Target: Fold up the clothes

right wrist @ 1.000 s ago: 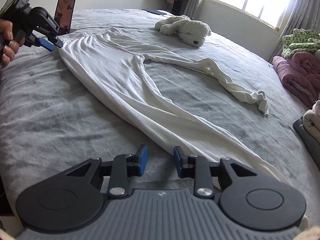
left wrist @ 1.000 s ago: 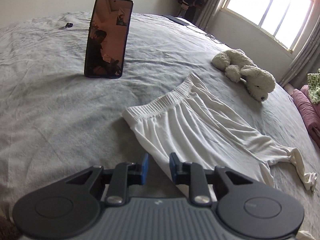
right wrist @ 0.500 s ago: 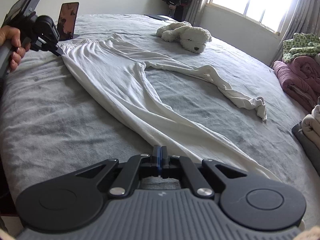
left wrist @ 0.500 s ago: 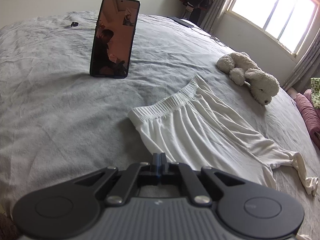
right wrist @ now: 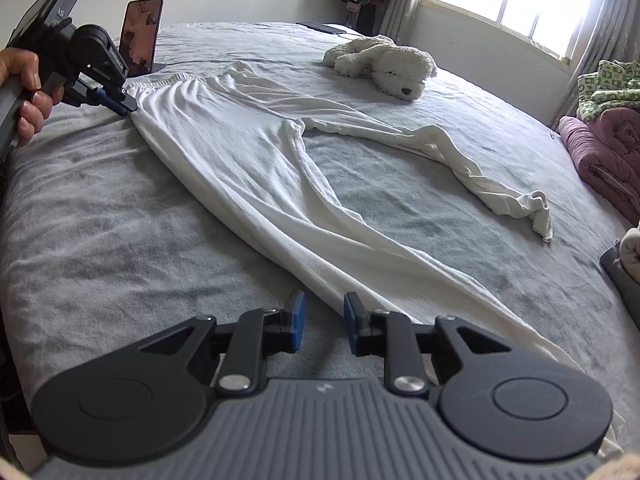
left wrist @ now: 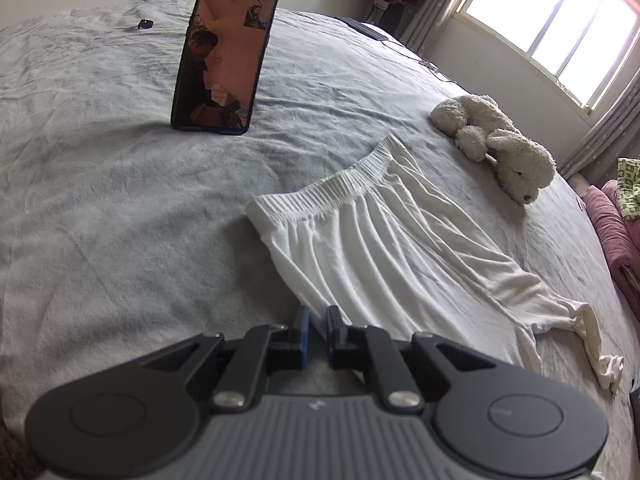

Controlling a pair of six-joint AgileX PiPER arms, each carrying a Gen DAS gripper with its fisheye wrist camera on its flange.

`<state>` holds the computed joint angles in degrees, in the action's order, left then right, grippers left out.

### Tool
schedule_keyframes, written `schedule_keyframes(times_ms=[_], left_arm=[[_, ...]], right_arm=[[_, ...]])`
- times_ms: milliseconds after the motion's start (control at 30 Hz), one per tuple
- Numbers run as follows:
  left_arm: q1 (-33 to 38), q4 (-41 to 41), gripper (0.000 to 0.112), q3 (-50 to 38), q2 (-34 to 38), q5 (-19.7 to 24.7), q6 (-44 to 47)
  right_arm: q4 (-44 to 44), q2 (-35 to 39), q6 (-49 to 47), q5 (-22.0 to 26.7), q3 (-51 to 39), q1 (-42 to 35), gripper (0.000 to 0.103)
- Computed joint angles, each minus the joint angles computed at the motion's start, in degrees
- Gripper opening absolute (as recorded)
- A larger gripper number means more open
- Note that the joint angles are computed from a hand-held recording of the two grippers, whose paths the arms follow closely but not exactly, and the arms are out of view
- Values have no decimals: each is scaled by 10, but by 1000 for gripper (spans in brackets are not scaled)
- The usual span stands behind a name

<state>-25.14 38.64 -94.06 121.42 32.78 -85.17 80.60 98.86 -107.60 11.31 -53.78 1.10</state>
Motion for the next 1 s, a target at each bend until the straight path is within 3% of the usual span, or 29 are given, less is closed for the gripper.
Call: schedule_keyframes(times_ms=[133,200,300,400,533,600,767,900,1000], left_arm=[[1,-3,8,-20,13,12,2],[2,-2,8,-20,13,11,-4],[6,-8,8,-15,10,2,-7],[11,-19,11,-7,5,-9,-6],[21,-40,34,15,-9,-43,-1],[25,-52,41,25,-15,-57,4],[28,-62,42,22,-13,-57,13],[27,-59,41,12,-7,-47,11],[23,-48,32,1,-1,-26,9]], right_arm=[[62,17,-80,-2,-10,0,37],[64,20,-85,2,-13,-3,19],[64,15,-98,4,-10,-9,2],[41,2,-77,29,-5,-22,1],[9,-29,-55,86,7,-46,1],[-6,-47,-51,127,15,-64,1],[-95,-67,24,215,15,-96,1],[-177,-60,62,195,18,-69,1],[-210,-54,78,175,23,-52,1]])
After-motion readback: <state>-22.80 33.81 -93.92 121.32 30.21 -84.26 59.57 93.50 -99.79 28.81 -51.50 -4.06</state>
